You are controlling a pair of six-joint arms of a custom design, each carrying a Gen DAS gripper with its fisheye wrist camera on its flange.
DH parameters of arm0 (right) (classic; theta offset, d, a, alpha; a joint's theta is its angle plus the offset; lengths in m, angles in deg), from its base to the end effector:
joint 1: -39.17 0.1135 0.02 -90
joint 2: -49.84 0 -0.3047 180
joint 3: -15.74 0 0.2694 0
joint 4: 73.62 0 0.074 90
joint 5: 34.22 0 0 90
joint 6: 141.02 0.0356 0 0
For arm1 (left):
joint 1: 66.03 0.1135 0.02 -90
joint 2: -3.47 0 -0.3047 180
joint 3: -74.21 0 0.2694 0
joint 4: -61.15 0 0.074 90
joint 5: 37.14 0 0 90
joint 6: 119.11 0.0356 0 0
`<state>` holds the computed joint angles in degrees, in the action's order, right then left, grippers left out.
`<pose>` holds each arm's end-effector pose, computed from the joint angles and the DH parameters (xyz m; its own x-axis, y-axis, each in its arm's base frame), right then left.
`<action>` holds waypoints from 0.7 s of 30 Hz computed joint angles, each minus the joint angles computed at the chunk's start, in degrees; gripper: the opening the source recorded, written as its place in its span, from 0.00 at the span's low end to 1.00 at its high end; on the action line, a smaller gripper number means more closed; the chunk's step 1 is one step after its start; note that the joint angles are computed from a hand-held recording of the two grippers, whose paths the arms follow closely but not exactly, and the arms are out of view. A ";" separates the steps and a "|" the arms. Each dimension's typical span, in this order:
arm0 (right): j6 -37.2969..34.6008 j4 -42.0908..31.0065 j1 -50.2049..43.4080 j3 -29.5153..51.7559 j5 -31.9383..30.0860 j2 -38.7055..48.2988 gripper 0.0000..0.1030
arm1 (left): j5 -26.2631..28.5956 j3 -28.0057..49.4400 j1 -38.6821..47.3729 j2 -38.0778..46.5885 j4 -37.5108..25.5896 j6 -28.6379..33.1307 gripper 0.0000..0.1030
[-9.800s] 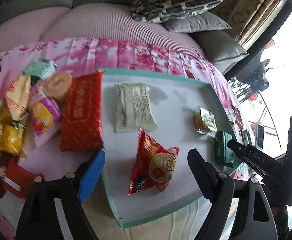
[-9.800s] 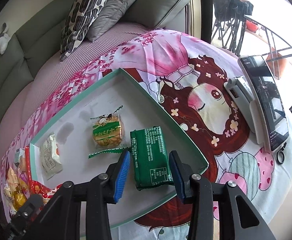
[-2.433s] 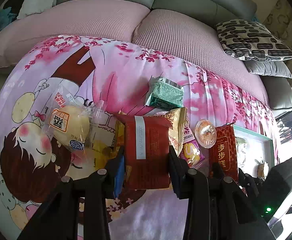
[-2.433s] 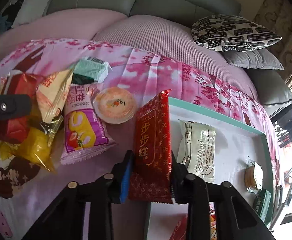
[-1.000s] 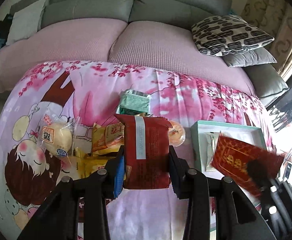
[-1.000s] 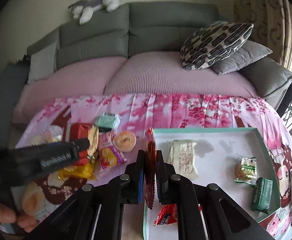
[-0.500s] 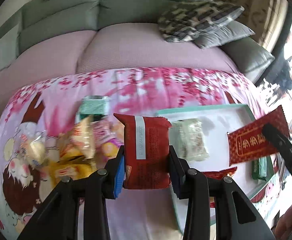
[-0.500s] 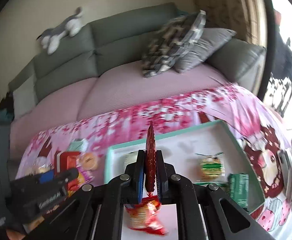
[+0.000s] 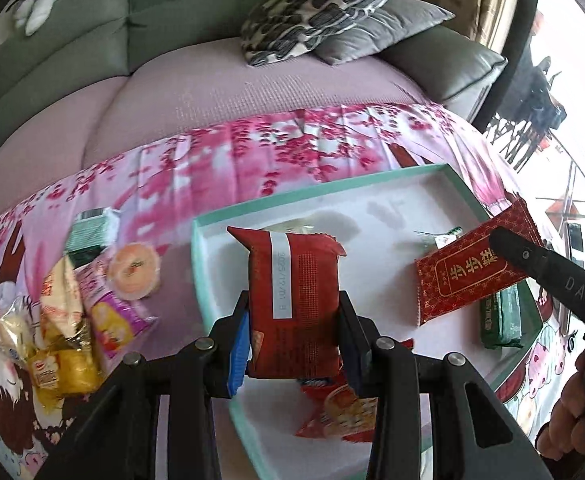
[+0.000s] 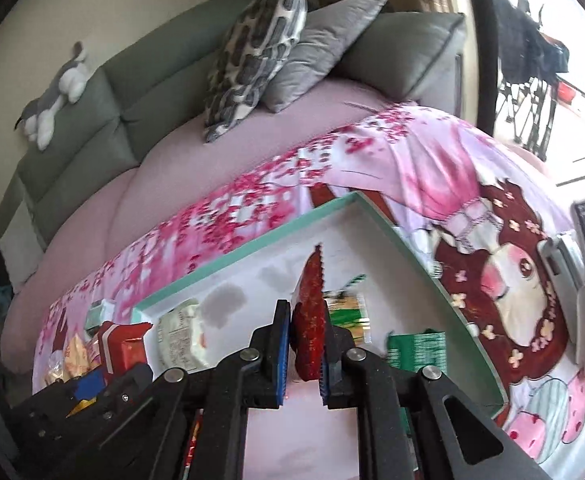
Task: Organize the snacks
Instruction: 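Carry both packs over the tray and open both tools to release them, then move both open tools back from the tray toward the snack pile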
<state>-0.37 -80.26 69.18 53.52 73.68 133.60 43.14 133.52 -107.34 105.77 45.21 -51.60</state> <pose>0.2129 0.1104 0.1369 -0.6794 0.4574 -0.5738 0.3328 0.8890 0.3146 0.2581 -0.2188 0.1341 -0.8183 0.2172 -0.5322 0.2946 0.9535 -0.0638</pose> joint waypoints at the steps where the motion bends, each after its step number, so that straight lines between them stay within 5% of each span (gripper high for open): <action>1: 0.18 0.58 -0.65 -0.56 -0.57 -0.16 0.14 | -0.33 0.32 -0.30 0.43 0.16 0.07 0.40; 4: 0.73 0.79 -2.56 -1.97 -1.45 -1.17 0.17 | -1.44 0.77 -0.95 1.02 0.43 0.07 0.41; 7: 0.54 -0.46 -3.62 -2.03 -0.93 -1.30 0.21 | -1.06 0.57 -0.42 0.94 0.26 -0.67 0.64; 13: 1.08 -3.85 -4.65 -1.58 0.36 -0.46 0.37 | -1.84 -0.13 0.88 -0.54 -1.23 -2.13 0.67; 16: 0.98 -4.54 -4.23 -1.23 1.10 -0.04 0.54 | -2.70 -0.17 1.84 -1.13 -3.31 -3.53 0.74; 21: -0.45 -5.59 -1.83 1.20 1.88 3.31 0.64 | -5.44 -0.31 3.77 -1.06 -6.24 -6.22 0.80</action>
